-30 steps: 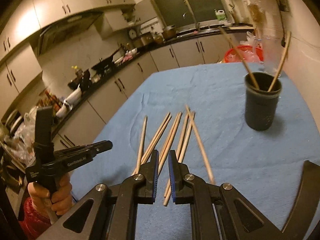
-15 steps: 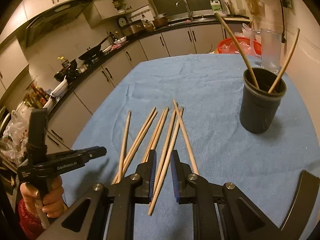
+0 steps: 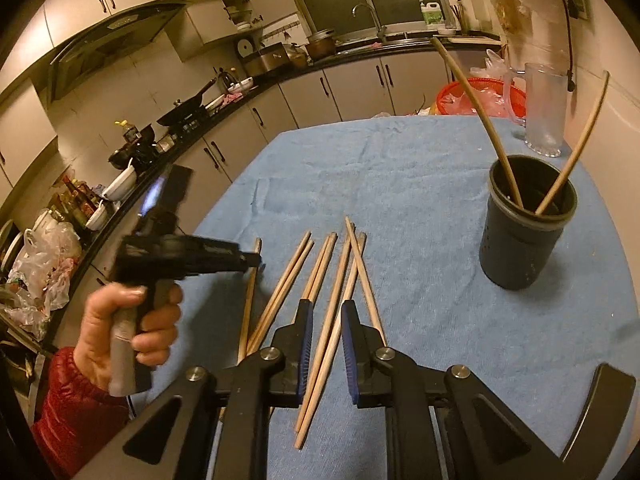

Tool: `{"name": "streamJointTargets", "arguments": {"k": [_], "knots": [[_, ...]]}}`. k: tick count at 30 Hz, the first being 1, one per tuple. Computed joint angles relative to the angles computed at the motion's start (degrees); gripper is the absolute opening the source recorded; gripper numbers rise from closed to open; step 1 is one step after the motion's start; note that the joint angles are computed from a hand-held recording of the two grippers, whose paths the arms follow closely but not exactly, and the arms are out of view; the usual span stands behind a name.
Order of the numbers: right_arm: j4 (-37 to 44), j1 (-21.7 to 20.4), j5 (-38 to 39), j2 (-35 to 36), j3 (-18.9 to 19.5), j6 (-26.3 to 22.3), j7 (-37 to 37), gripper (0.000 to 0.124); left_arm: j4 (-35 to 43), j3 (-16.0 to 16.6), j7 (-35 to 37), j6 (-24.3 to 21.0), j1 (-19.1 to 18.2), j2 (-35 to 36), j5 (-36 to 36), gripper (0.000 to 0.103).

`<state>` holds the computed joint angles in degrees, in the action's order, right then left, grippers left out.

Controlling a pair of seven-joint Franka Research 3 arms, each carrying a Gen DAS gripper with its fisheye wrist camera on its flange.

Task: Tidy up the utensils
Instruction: 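Return to the pile and grasp a chopstick with each tool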

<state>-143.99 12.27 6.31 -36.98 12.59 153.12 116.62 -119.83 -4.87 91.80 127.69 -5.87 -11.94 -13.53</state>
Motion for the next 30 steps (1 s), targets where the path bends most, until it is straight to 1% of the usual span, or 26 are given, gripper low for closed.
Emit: {"name": "streamJointTargets", "arguments": {"k": [3,5,7,8,10,12,14,15,16,17,19,22,24,25,27,28,30], "knots": [[3.2,0.6,0.7,4.1,-1.9,-1.1,-2.0,0.017,-1.1,0.1,1.3,0.1,-0.2,-1.0,-0.1,0.008],[7.1,1.6,1.6,8.9,-3.6,-3.7,-4.9,0.017,-2.3,0.7,3.0,-0.4,-0.2,-2.2,-0.3,0.008],[9.8,2.1,2.3,12.4,-4.5,-5.5,-6.9,0.017,-3.0,1.6,4.8,-0.9,-0.2,-2.8,-1.6,0.008],[12.0,2.2,2.0,15.1,-4.8,-7.2,-8.4,0.017,-3.1,2.1,6.0,-1.1,-0.2,-3.0,-2.7,0.008],[14.3,-0.1,-3.2,18.1,-2.8,-9.8,-5.7,0.017,-3.5,2.6,7.6,-1.2,0.0,-3.2,-3.9,0.008],[15.7,1.0,-2.6,20.4,-4.0,-12.3,-7.6,0.017,-3.9,2.5,8.4,-0.8,0.1,-3.3,-4.3,0.008],[15.4,1.2,-3.9,21.0,-4.0,-13.2,-6.9,0.017,-4.0,2.2,8.8,-0.2,0.0,-3.2,-4.5,0.008],[15.0,1.4,-4.2,20.9,-4.0,-13.1,-6.8,0.017,-4.3,2.3,9.0,-0.1,0.1,-3.6,-4.5,0.008],[14.1,1.1,-6.1,20.3,-3.5,-12.2,-5.6,0.017,-4.6,2.2,9.2,0.2,0.1,-3.8,-4.4,0.008],[14.0,0.7,-7.8,20.2,-2.9,-13.4,-4.0,0.017,-4.9,2.1,9.3,0.6,0.0,-3.9,-4.4,0.008],[13.3,0.8,-7.9,19.7,-3.2,-14.5,-2.0,0.015,-4.5,1.8,8.8,1.1,-0.1,-3.4,-4.2,0.008],[10.8,1.4,-6.7,16.9,-3.8,-14.8,-1.3,0.015,-4.0,1.8,9.1,1.6,-0.3,-2.5,-4.8,0.008],[9.4,1.9,-5.4,15.1,-4.3,-12.9,-2.4,0.016,-3.7,1.7,9.1,1.9,-0.4,-2.0,-5.1,0.008],[9.6,1.5,-6.4,14.7,-3.6,-12.7,-2.2,0.016,-3.6,1.7,9.1,1.8,-0.4,-1.8,-5.3,0.008],[10.7,1.3,-7.4,15.4,-3.0,-13.8,-2.8,0.016,-3.6,1.8,9.3,1.6,-0.2,-1.8,-5.7,0.008],[10.9,1.9,-6.4,16.0,-3.6,-13.5,-4.2,0.017,-3.8,1.8,9.5,1.7,-0.2,-2.0,-5.8,0.008],[11.2,2.3,-6.3,16.8,-3.5,-13.9,-5.3,0.017,-4.2,2.1,10.2,1.8,-0.2,-2.4,-6.4,0.008]]}}
